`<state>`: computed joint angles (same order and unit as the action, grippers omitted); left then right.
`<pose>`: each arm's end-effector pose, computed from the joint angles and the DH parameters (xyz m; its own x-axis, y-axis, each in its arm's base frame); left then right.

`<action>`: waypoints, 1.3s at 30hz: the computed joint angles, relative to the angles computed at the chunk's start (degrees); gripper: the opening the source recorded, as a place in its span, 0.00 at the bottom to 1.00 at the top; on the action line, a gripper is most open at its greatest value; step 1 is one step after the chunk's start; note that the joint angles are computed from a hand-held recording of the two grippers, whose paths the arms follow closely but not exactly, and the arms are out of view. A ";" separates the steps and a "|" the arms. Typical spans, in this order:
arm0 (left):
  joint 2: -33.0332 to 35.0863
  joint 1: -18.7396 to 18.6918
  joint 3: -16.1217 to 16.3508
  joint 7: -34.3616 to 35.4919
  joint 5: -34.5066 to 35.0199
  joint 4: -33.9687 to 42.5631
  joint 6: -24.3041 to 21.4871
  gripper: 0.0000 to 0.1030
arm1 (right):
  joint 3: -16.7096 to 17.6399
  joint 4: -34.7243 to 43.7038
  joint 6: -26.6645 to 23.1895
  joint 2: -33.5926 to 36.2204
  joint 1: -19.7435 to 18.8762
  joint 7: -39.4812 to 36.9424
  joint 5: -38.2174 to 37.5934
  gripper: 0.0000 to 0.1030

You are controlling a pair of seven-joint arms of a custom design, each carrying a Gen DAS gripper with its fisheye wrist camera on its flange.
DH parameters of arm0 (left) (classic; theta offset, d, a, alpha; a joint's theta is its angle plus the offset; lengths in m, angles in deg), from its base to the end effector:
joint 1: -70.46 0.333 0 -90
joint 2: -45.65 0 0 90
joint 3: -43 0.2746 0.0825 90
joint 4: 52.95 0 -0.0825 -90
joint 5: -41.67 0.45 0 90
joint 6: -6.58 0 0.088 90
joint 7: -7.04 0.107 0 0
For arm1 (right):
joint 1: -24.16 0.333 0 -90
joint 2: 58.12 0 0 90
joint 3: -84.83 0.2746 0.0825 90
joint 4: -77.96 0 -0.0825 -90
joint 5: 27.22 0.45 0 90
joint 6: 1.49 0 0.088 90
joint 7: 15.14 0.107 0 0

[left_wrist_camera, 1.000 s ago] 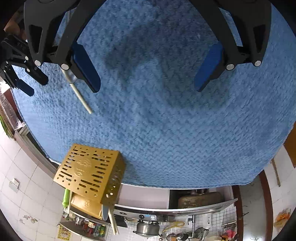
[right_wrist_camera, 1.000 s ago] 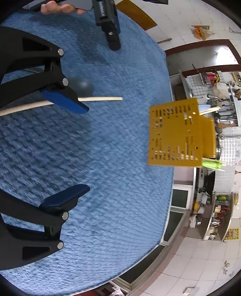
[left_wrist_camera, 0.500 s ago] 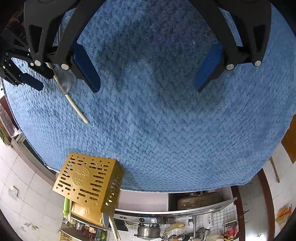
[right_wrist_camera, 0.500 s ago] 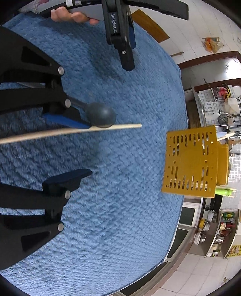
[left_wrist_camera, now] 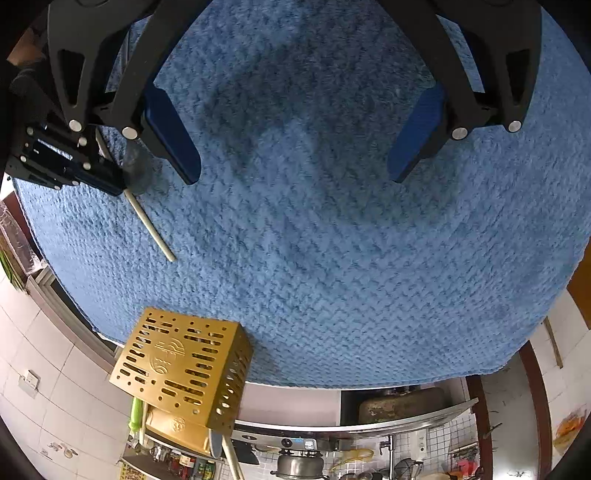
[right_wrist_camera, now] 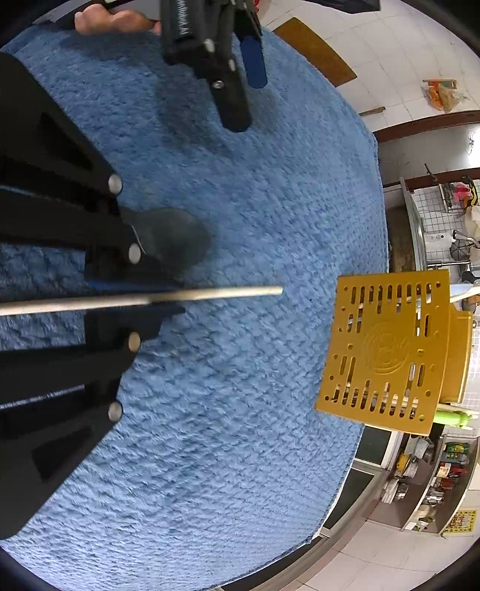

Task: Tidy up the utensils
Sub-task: 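Grasp the dark spoon with the left tool while the right tool grasps the wooden chopstick, then lift the dark spoon and chopstick and lower them into the yellow holder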

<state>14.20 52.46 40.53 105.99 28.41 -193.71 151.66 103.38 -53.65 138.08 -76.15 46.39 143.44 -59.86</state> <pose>0.4813 -0.1776 0.5035 -0.3886 -0.9156 0.1038 -0.7645 0.2574 -0.5910 0.4282 0.3716 0.4488 -0.1006 -0.9939 -0.0454 -0.7679 0.1066 -0.6317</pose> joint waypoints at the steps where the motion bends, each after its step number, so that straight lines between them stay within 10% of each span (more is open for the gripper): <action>1: -0.01 -0.26 0.09 0.20 -0.29 0.12 -0.25 0.95 | 0.04 -0.18 -0.41 -0.38 -0.05 0.21 -0.10 0.05; 11: 0.97 -2.65 0.25 2.82 -4.43 1.84 -3.06 0.89 | 0.19 -7.60 -0.51 -9.37 -3.33 3.05 2.96 0.05; 31: 7.45 -4.58 -2.36 10.37 -10.66 8.21 -11.24 0.12 | 1.84 -12.11 0.11 -13.99 -7.06 2.92 6.66 0.05; 39: 9.69 -3.61 -4.45 12.54 -10.11 10.58 -12.37 0.06 | -0.54 -8.50 -2.68 -10.28 -5.61 -3.50 10.76 0.05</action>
